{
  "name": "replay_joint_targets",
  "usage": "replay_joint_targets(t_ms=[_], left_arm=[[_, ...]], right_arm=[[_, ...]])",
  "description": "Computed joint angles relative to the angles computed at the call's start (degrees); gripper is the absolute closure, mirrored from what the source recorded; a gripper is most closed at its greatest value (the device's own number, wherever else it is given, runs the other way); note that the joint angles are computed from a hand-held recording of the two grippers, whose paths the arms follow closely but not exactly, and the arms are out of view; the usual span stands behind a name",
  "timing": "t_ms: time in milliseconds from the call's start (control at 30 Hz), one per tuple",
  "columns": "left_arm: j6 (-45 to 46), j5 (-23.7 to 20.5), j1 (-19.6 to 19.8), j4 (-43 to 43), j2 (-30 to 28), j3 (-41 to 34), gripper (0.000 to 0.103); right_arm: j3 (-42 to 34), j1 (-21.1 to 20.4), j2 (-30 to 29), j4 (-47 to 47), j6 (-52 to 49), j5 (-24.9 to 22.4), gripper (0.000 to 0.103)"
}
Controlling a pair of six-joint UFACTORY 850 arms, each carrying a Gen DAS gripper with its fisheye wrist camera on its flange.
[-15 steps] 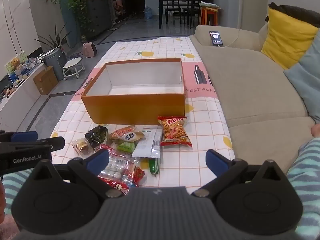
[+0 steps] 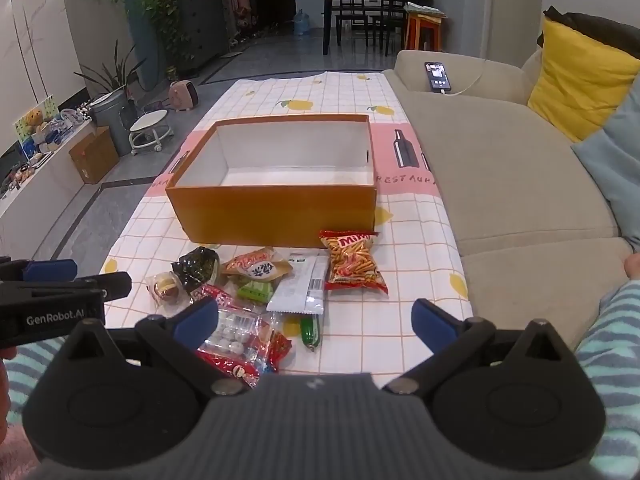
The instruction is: Organize snacks
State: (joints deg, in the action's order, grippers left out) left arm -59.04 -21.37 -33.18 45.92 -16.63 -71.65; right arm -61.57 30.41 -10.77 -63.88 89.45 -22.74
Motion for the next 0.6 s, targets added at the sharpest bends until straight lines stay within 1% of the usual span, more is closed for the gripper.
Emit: replay_joint_targets(t_ms=[600], left_arm=[[-0.26,-0.06,0.13,-0.13,-0.14,-0.15,0.023]], right_arm=[[-0.24,-0.17,-0.39,-0.47,-0.27,0.26,0.004]])
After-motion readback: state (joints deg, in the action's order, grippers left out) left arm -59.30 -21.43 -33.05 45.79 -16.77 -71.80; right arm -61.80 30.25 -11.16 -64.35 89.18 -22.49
